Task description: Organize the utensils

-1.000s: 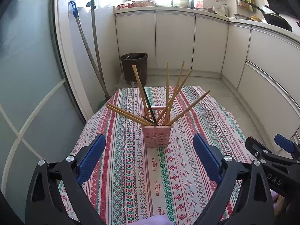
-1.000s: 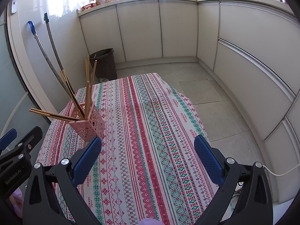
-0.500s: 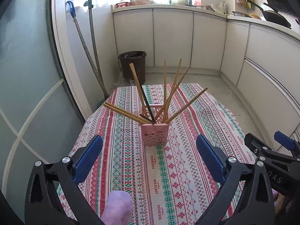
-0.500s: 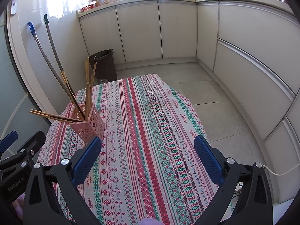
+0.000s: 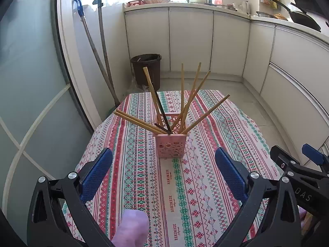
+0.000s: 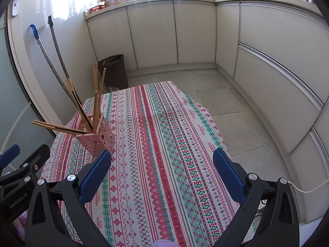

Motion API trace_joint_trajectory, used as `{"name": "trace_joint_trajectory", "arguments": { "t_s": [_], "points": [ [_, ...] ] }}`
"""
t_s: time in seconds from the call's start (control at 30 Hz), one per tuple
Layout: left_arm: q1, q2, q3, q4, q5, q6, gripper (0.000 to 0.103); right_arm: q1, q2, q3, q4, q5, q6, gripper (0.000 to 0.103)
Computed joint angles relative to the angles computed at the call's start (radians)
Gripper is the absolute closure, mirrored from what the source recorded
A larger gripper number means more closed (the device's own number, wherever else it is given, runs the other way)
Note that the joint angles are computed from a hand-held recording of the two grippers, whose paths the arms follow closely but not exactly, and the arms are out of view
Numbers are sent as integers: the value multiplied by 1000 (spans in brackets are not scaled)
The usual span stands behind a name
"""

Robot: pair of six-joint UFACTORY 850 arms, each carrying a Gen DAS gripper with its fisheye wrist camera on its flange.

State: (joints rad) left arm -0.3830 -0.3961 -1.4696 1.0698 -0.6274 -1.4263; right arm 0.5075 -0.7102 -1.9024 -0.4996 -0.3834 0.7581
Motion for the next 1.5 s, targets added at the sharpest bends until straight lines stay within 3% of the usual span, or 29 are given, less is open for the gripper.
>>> {"name": "trace_joint_trajectory", "arguments": {
  "t_s": [1.5],
  "points": [
    [-1,-14,-11,-8,-29,2,7,2,-1,2,12,-3,-12,7]
  ]
}}
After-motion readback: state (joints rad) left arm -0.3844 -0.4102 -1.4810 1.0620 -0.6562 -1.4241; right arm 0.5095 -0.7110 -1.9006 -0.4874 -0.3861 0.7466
